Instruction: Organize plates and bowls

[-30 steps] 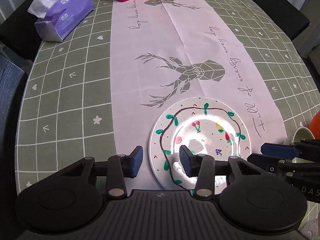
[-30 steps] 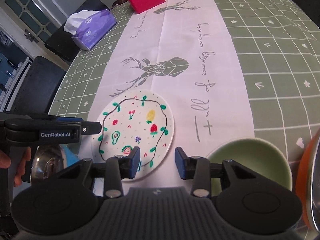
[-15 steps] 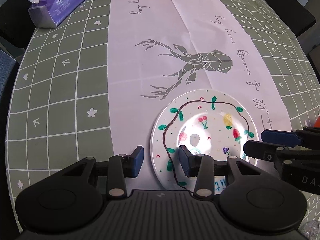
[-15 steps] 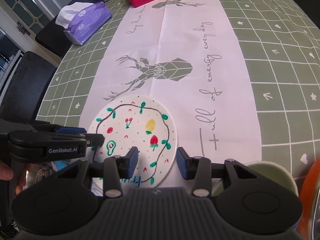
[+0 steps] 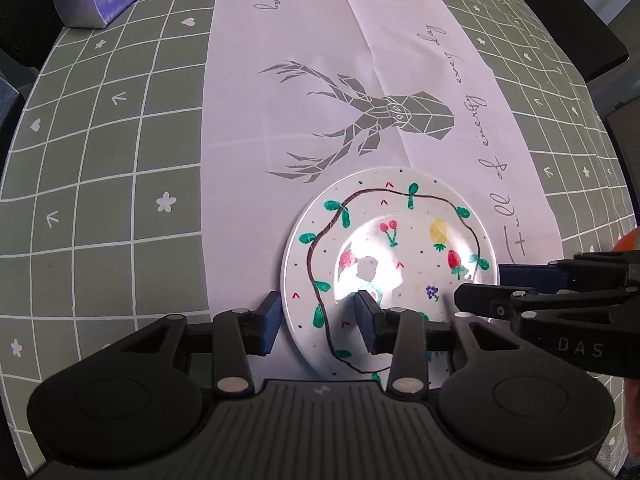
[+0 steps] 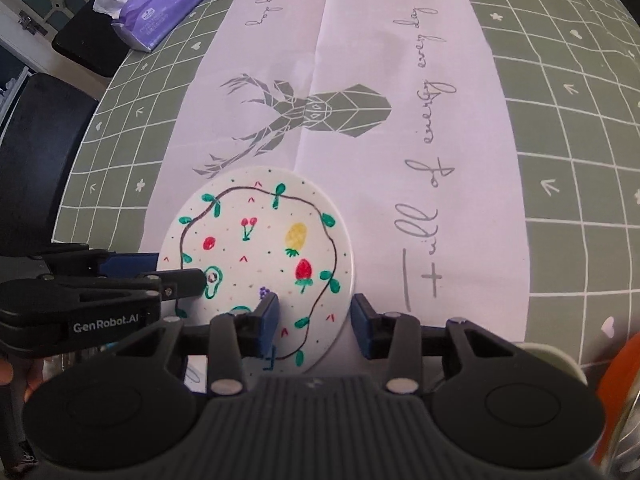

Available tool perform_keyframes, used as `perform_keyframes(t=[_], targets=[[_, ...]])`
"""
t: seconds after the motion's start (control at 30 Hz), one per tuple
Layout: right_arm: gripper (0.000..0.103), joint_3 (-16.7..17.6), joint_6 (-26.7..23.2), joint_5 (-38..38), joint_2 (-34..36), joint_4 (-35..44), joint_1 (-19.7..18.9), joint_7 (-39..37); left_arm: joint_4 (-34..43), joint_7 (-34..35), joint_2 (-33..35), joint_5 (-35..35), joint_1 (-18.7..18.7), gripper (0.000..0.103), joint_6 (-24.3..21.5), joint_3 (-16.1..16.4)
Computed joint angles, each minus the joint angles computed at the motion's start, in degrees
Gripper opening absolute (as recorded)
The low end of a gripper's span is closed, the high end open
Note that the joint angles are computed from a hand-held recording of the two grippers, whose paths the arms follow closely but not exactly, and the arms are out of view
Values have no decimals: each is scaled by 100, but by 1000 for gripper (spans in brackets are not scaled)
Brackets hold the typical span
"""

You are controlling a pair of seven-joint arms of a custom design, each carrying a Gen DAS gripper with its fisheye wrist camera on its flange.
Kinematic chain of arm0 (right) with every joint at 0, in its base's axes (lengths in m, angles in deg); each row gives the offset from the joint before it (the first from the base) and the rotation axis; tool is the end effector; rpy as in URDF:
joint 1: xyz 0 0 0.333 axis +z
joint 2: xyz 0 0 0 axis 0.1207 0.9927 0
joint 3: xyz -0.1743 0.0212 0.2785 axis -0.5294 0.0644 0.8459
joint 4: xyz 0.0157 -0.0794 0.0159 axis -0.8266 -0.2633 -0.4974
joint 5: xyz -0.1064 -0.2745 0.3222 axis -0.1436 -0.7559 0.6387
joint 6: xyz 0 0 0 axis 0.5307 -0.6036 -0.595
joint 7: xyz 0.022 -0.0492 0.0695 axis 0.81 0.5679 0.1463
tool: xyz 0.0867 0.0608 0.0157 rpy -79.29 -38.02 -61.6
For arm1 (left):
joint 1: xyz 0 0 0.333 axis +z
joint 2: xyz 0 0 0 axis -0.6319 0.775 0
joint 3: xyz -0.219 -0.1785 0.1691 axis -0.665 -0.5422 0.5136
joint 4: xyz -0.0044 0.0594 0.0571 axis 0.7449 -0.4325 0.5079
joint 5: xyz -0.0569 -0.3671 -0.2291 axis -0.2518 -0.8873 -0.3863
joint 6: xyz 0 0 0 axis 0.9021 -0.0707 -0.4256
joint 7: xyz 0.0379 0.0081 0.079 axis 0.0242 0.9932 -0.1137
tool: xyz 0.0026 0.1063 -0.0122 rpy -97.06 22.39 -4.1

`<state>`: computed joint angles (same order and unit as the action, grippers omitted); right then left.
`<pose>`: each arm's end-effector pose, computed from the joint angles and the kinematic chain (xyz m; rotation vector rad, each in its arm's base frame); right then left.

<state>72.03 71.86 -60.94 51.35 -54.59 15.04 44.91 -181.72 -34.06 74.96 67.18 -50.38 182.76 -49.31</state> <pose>0.6559 0.1359 0.3148 -2.3016 1.5366 0.1974 0.5913 -0.2641 0.3125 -2.3008 1.9771 -0.4215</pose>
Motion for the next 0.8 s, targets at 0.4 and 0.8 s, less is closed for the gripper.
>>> perform_keyframes(t=[0.4,0.8], targets=[[37,56,187,496,-203,-272,-83,-164,-156,-825,-110,388,-111,36,209,144],[33,14,319,957,-540,-498,-147,-364,-268,-1313,-433,725,-177,36,315,136]])
